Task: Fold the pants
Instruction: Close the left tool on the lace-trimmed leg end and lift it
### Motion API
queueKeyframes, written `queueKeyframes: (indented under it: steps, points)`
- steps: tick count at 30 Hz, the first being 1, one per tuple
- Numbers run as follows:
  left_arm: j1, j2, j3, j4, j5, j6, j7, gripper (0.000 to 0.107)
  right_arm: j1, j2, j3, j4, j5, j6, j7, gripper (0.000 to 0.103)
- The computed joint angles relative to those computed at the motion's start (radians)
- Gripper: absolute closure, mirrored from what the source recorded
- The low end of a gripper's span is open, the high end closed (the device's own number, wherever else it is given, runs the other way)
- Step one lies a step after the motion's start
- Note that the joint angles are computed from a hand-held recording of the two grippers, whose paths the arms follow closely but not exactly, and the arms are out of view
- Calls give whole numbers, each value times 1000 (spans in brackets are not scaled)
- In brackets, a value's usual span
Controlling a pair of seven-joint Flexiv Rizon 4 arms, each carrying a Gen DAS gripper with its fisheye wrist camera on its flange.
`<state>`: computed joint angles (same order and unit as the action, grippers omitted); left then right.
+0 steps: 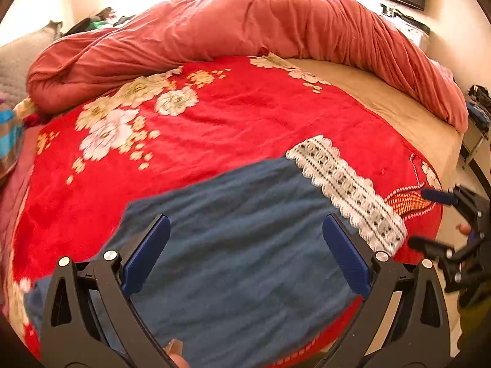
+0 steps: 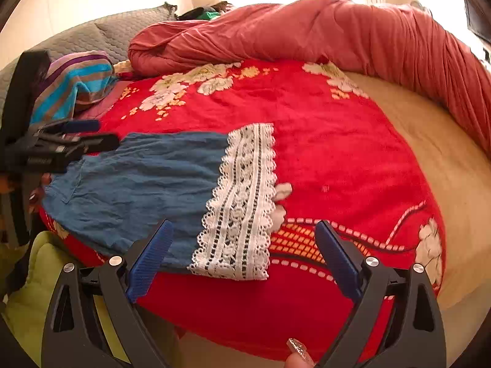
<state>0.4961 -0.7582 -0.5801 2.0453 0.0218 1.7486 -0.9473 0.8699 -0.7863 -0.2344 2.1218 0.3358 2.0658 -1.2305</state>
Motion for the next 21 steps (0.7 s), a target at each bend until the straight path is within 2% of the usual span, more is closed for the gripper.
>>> queueKeyframes:
  steps: [5,9,13,14,19,21]
  points:
    - [-90,-39,48,-116,-42,-80,43,13,-91,-20,95,-19,-56,-8,41,10]
    - [-177,-72,107,-205,-91,-137,99,13,-142,-37,147,-33,-87,6,82,10]
    - [-227,-121,130,-300,-151,-231,162,13,-197,-55,195,-47,-121,20,126,10]
    - [-238,-135,136,-328,-169,-269,177,13,-204,-58,201,-49,-128,22,134,10]
    - [-301,-181,181,-417,-231,-344,232,14,-220,-72,212,-54,-150,45,156,11]
    - [-314,-198,185,-443,-255,-369,260,14,-235,-77,221,-60,-168,51,159,16]
